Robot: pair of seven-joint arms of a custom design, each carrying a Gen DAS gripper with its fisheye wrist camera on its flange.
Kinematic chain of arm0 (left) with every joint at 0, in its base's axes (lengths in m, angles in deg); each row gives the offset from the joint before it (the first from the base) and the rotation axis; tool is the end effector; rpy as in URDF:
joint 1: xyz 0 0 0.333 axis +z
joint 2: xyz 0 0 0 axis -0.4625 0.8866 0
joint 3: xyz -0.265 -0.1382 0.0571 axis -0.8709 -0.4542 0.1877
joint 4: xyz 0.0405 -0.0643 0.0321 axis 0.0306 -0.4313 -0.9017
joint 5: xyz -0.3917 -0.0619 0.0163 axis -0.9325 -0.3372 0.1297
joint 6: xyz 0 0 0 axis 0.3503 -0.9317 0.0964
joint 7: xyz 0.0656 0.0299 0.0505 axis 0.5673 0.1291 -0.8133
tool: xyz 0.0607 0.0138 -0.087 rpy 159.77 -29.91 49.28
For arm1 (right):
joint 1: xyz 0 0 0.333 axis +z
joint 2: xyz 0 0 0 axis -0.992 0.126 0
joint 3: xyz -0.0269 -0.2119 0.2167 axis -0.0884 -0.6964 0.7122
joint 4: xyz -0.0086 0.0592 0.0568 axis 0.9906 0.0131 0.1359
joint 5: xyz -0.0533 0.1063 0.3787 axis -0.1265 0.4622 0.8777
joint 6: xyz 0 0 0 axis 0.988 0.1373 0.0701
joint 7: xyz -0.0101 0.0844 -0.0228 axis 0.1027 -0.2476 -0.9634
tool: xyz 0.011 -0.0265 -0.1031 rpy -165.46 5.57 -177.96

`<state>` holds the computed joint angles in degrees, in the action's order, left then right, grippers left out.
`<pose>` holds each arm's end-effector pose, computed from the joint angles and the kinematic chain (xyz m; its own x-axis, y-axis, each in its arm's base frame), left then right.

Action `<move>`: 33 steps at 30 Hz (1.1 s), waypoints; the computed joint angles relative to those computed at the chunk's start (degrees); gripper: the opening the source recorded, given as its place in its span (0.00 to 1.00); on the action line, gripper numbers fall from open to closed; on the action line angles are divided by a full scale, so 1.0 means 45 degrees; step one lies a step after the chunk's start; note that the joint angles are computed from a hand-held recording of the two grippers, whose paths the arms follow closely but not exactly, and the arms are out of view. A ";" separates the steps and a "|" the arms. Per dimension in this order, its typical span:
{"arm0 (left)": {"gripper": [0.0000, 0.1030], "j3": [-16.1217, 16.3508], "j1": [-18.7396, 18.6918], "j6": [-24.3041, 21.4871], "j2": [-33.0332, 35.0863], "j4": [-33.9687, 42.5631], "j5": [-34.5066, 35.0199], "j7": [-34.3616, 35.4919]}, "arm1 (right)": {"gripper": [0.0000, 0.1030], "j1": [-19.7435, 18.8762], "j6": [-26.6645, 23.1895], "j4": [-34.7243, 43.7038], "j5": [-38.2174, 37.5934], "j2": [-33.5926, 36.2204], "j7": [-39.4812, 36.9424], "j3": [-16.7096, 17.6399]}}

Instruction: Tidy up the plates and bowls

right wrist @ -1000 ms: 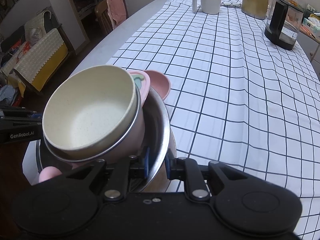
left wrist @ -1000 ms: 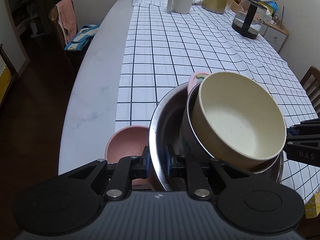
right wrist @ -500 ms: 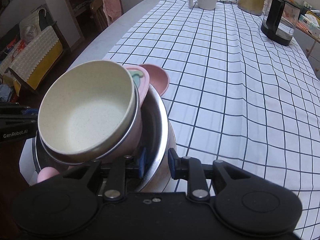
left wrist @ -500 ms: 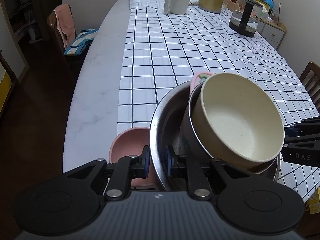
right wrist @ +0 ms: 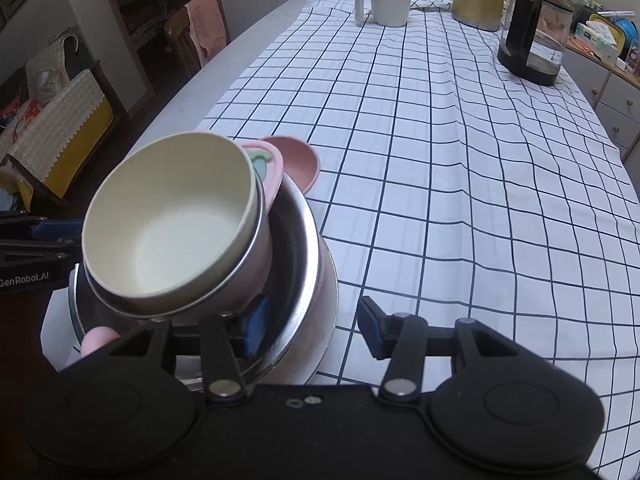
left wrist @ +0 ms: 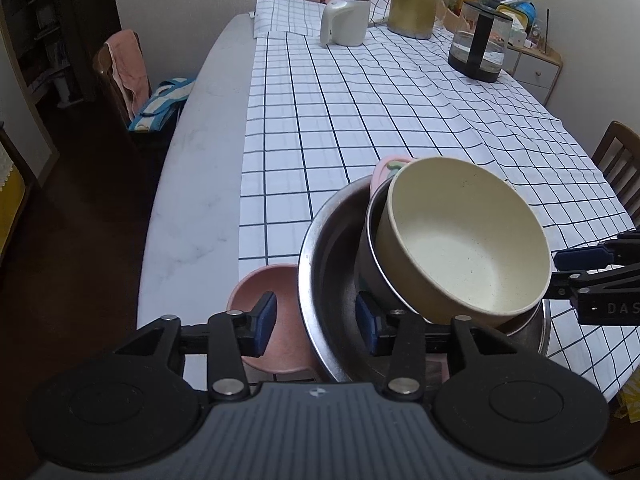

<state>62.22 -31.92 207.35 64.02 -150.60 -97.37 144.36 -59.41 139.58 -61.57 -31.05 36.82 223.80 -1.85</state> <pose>0.4857 -0.0551 0.4336 -0.3435 -0.9388 0.0252 -0.7705 0.2663 -0.5792 0.4400 0.2974 0.4299 0.0417 -0.9956 -0.0836 -0.8589 0.0071 -0.5121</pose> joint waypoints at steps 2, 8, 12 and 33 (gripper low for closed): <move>0.51 -0.0044 0.0059 0.0158 -0.0112 -0.0080 0.0093 -0.0137 | 0.52 -0.0032 0.0060 -0.0135 -0.0159 -0.0209 0.0172 0.0041; 0.61 -0.0002 0.0000 0.0671 -0.0692 -0.0449 0.0000 -0.0279 | 0.67 -0.0208 0.0378 -0.0651 -0.0936 -0.0999 0.0764 0.0216; 0.66 -0.0106 -0.0073 0.1145 -0.1279 -0.0870 0.0168 -0.0656 | 0.78 -0.0374 0.0820 -0.1026 -0.1421 -0.1600 0.0813 0.0342; 0.84 -0.0641 -0.1216 0.0368 -0.5048 -0.2588 0.0646 -0.3255 | 1.00 -0.2170 0.3349 -0.3431 -0.3518 -0.5662 0.1578 0.1944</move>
<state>59.33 -37.39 209.00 41.31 -162.25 -94.46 129.71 -69.18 154.65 -77.01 -46.89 11.34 230.90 6.89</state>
